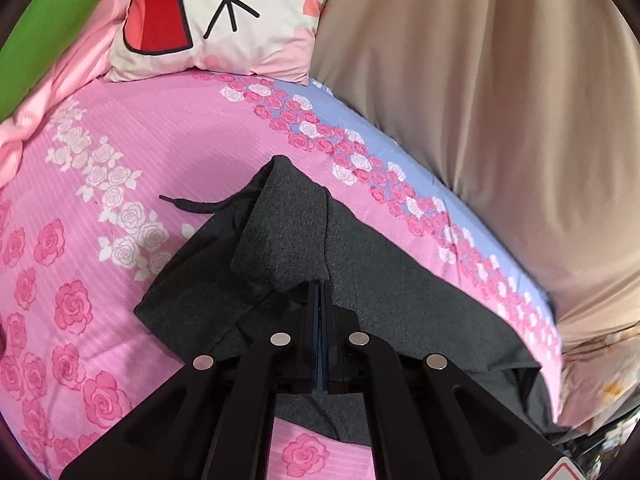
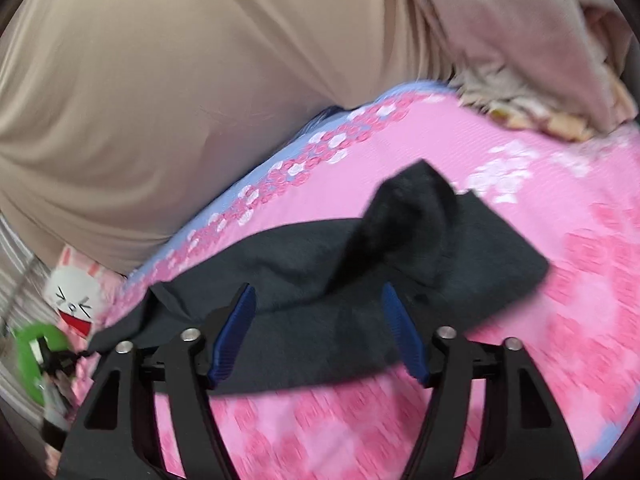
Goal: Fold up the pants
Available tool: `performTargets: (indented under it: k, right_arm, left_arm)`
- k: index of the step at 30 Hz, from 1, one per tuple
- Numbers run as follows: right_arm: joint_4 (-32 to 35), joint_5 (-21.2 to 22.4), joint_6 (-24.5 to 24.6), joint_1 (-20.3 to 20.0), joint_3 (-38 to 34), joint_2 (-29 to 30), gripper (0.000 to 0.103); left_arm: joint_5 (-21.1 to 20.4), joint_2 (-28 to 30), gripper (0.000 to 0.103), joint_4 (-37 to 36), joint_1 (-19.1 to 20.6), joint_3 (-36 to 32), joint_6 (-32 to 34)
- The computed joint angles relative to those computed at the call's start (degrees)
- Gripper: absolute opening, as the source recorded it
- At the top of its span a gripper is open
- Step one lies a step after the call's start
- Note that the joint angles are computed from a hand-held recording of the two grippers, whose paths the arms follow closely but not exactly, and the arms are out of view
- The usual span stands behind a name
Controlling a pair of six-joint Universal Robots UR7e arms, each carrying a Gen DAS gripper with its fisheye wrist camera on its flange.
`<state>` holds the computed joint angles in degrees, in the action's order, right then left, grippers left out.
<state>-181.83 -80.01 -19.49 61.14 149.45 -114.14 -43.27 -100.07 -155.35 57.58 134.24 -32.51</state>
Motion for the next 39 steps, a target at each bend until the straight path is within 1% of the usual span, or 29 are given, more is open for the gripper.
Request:
performTargets:
  k: [2, 3, 4, 5, 8, 10, 11, 13, 14, 16, 17, 19, 20, 21, 22, 23, 26, 27, 28, 29, 30, 31, 32, 33, 34, 35, 36, 38, 39]
  right_arm:
    - [-2.8, -3.6, 1.9, 2.3, -3.1, 6.5, 0.066]
    - [-4.5, -8.0, 2.5, 4.6, -4.5, 9.5, 0.046]
    - [-5.8, -11.8, 2.3, 6.5, -6.1, 12.1, 0.008]
    - [-6.4, -13.2, 2.6, 7.6, -6.7, 12.7, 0.002]
    - [-9.9, -8.0, 0.3, 8.7, -5.2, 7.4, 0.002]
    - [-9.1, -2.7, -3.2, 7.3, -3.5, 0.9, 0.002]
    - [-7.5, -2.3, -4.9, 6.2, -3.0, -1.2, 0.002]
    - [-4.6, -6.6, -8.7, 4.2, -3.0, -1.6, 0.002]
    - [-0.5, -8.0, -10.3, 1.1, -3.0, -1.4, 0.003]
    - [3.0, -7.5, -10.2, -3.8, -2.3, -1.2, 0.005]
    - [5.5, -5.5, -9.9, -7.0, -1.7, -2.1, 0.008]
    - [7.4, -1.7, -9.4, -9.8, -0.8, -4.6, 0.011]
    - [8.7, 0.3, -9.9, -10.9, -0.6, -6.2, 0.017]
    - [10.2, 3.2, -10.5, -11.9, -0.4, -8.1, 0.029]
    - [10.1, 4.0, -10.2, -11.7, -0.5, -8.8, 0.059]
    - [9.4, 3.9, -9.9, -11.3, -0.5, -9.1, 0.074]
    - [9.5, 2.9, -7.1, -9.0, -3.0, -6.3, 0.073]
    - [8.9, 0.4, -4.9, -7.7, -4.3, -3.9, 0.069]
    - [8.0, -3.3, -3.6, -6.0, -5.7, -1.3, 0.043]
    - [6.0, -6.5, -3.4, -4.3, -6.2, 0.8, 0.002]
    - [3.4, -7.3, -4.2, -3.3, -6.1, 1.5, 0.003]
    - [-0.1, -5.7, -5.5, -2.7, -4.9, 0.4, 0.003]
    - [-3.6, -1.7, -7.6, -2.2, -3.2, -2.7, 0.003]
    - [-4.8, 3.5, -9.4, -3.5, -1.8, -5.6, 0.002]
    - [-5.3, 6.3, -10.5, -4.2, -1.0, -8.0, 0.002]
    - [-4.8, 6.7, -11.1, -4.6, -0.8, -9.4, 0.002]
    - [-2.7, 4.7, -12.6, -5.3, -1.1, -9.8, 0.002]
    - [-1.0, -3.7, -14.8, -5.8, -1.6, -7.5, 0.003]
    - [0.8, -5.5, -15.3, -7.9, -1.2, -7.3, 0.003]
  left_arm:
    - [0.7, 0.6, 0.000, 0.8, -0.2, -0.4, -0.3]
    - [0.9, 0.6, 0.000, 1.1, -0.2, -0.5, -0.1]
    - [1.3, 0.5, 0.000, 1.8, -0.4, -1.0, -0.4]
    - [1.4, -0.2, 0.000, 2.9, -0.5, -1.4, -0.5]
    - [4.2, -1.8, 0.000, 6.7, -2.2, -2.7, -0.6]
    - [8.9, -2.9, 0.000, 11.7, -4.2, -3.4, -1.4]
    - [10.5, -3.2, 0.000, 13.9, -4.7, -3.6, -1.7]
    - [10.9, -3.9, 0.000, 17.7, -4.2, -3.6, -2.9]
    - [10.9, -3.9, 0.000, 19.1, -3.3, -3.4, -3.5]
    - [10.6, -3.7, 0.000, 20.6, -1.2, -2.6, -4.6]
    - [9.8, -3.7, 0.000, 20.1, -0.3, -2.2, -4.6]
    - [8.3, -3.9, 0.000, 18.6, 1.1, -1.1, -4.6]
    - [8.0, -4.2, 0.000, 17.5, 1.2, -0.4, -4.1]
    - [8.6, -4.4, 0.000, 17.3, 0.9, 0.1, -4.0]
    - [8.8, -4.5, 0.000, 17.3, 0.6, 0.4, -4.0]
    - [8.8, -4.5, 0.000, 17.1, 0.4, 0.5, -4.0]
    - [9.1, -4.3, 0.000, 17.9, 0.4, 0.2, -4.9]
    - [9.2, -3.8, 0.000, 18.0, 0.5, 0.0, -5.2]
    - [9.4, -3.4, 0.000, 18.5, 0.7, -0.2, -5.4]
    - [9.8, -3.0, 0.000, 19.1, 0.8, -0.4, -5.8]
    - [9.9, -2.7, 0.000, 19.9, 1.0, -0.6, -6.2]
    - [10.0, -2.6, 0.000, 20.3, 1.0, -0.7, -6.4]
    - [10.2, -2.5, 0.000, 20.9, 1.1, -0.8, -6.9]
    - [10.3, -2.5, 0.000, 21.4, 1.1, -0.9, -7.1]
    - [10.4, -2.4, 0.000, 21.7, 1.1, -0.9, -7.3]
    - [10.6, -2.3, 0.000, 22.2, 1.0, -0.9, -7.5]
    - [10.8, -2.3, 0.000, 22.2, 1.0, -0.8, -7.4]
    - [11.2, -2.0, 0.000, 21.6, 0.9, -0.4, -6.8]
    - [11.1, -2.0, 0.000, 21.3, 1.0, -0.3, -6.6]
